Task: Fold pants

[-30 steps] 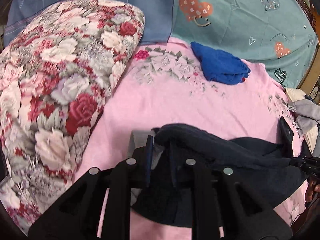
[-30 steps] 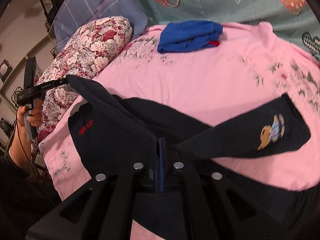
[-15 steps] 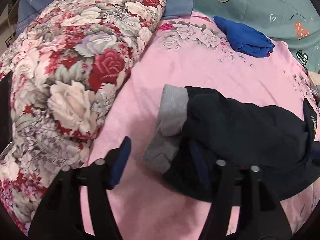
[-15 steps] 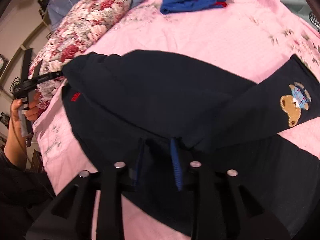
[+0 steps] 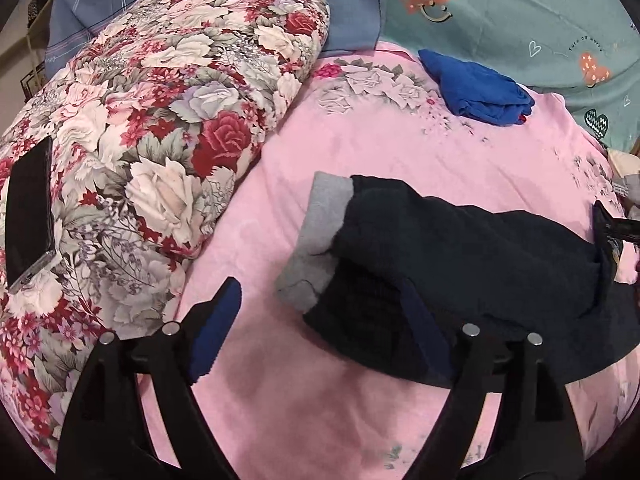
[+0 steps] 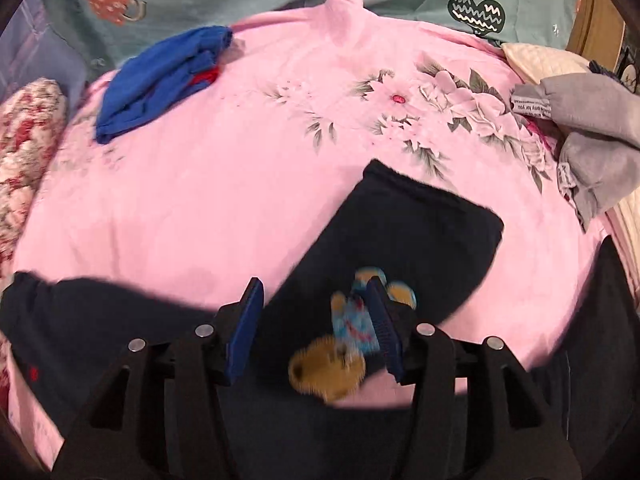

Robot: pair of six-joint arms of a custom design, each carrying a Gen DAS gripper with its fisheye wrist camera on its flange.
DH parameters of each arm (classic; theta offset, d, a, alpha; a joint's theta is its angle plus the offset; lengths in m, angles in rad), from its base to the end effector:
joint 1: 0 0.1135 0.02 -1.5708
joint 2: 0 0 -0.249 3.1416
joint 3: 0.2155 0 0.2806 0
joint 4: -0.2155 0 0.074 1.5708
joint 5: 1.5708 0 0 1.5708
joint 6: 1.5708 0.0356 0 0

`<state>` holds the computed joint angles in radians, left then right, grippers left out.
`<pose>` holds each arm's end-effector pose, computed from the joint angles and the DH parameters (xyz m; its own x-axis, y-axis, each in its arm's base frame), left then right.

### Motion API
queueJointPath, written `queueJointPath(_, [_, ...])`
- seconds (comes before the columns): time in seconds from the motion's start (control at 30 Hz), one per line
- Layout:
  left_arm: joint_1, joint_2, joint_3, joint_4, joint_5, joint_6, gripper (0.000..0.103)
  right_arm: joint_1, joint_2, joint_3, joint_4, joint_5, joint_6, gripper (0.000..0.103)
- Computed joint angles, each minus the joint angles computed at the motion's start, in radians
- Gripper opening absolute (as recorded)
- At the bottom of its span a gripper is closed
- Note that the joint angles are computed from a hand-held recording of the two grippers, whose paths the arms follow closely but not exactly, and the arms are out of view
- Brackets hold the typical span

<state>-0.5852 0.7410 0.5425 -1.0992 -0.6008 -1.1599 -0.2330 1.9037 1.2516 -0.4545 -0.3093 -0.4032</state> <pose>0.1318 -0.0632 0.1868 -0.6218 -0.4951 -0.6068 -0.6047 0.7959 -0.0298 0.3955 -0.0827 0.1337 -0.8345 -0.1861 -0.5186 -0.2610 0.9624 0.0747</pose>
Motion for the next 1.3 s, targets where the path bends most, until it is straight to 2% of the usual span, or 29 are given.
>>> queueJointPath(0.17, [-0.021, 0.038, 0.002, 0.092, 0.062, 0.035, 0.085, 0.109, 0.132, 0.100, 0.031, 0.263, 0.096, 0.054])
queueJointPath(0.27, [0.007, 0.079, 0.000, 0.179, 0.110, 0.079, 0.085, 0.111, 0.150, 0.112, 0.055, 0.274, 0.098, 0.055])
queueJointPath(0.3, [0.026, 0.098, 0.000, 0.211, 0.132, 0.100, 0.085, 0.106, 0.158, 0.122, 0.050, 0.264, 0.098, 0.044])
queueJointPath(0.33, [0.046, 0.115, 0.001, 0.234, 0.149, 0.112, 0.085, 0.097, 0.168, 0.135, 0.044, 0.246, 0.099, 0.018])
queueJointPath(0.37, [0.065, 0.127, 0.001, 0.256, 0.167, 0.125, 0.085, 0.081, 0.181, 0.157, 0.021, 0.216, 0.103, 0.009])
queueJointPath(0.47, [0.131, 0.155, 0.000, 0.297, 0.209, 0.152, 0.085, 0.022, 0.169, 0.171, -0.006, 0.123, 0.118, 0.005])
queueJointPath(0.53, [0.172, 0.148, -0.010, 0.314, 0.235, 0.165, 0.085, -0.042, 0.090, 0.113, 0.012, 0.000, 0.107, 0.005])
queueJointPath(0.6, [0.196, 0.131, -0.021, 0.324, 0.255, 0.179, 0.085, -0.169, -0.028, 0.044, -0.028, -0.212, 0.075, 0.005])
queueJointPath(0.67, [0.201, 0.130, -0.026, 0.328, 0.251, 0.188, 0.085, -0.314, -0.104, 0.014, -0.110, -0.395, 0.001, 0.005])
queueJointPath(0.77, [0.223, 0.163, -0.026, 0.347, 0.266, 0.205, 0.085, -0.521, -0.117, 0.003, -0.285, -0.527, -0.163, 0.005])
queueJointPath(0.83, [0.244, 0.192, -0.024, 0.362, 0.287, 0.207, 0.085, -0.606, -0.072, -0.001, -0.334, -0.525, -0.221, 0.004])
queueJointPath(0.87, [0.248, 0.198, -0.023, 0.364, 0.290, 0.201, 0.085, -0.634, -0.037, -0.012, -0.303, -0.475, -0.222, 0.004])
queueJointPath(0.93, [0.242, 0.193, -0.023, 0.358, 0.284, 0.187, 0.085, -0.646, 0.052, 0.002, -0.245, -0.368, -0.169, 0.008])
queueJointPath(0.97, [0.235, 0.183, -0.026, 0.349, 0.278, 0.180, 0.085, -0.652, 0.123, 0.052, -0.275, -0.328, -0.142, 0.008])
queueJointPath(1.0, [0.225, 0.172, -0.029, 0.339, 0.270, 0.169, 0.085, -0.665, 0.166, 0.089, -0.316, -0.344, -0.145, 0.007])
queueJointPath(1.07, [0.205, 0.152, -0.035, 0.317, 0.253, 0.143, 0.085, -0.680, 0.130, 0.064, -0.288, -0.376, -0.153, 0.023])
queueJointPath(1.1, [0.200, 0.146, -0.037, 0.306, 0.248, 0.133, 0.085, -0.679, 0.085, 0.025, -0.244, -0.387, -0.157, 0.038])
queueJointPath(1.13, [0.201, 0.145, -0.037, 0.302, 0.247, 0.129, 0.085, -0.675, 0.040, -0.015, -0.197, -0.399, -0.159, 0.047])
queueJointPath(1.2, [0.197, 0.129, -0.040, 0.283, 0.241, 0.110, 0.085, -0.653, 0.003, -0.038, -0.168, -0.417, -0.169, 0.048])
queueJointPath(1.3, [0.184, 0.094, -0.039, 0.248, 0.233, 0.090, 0.085, -0.601, 0.090, 0.049, -0.241, -0.401, -0.141, 0.048])
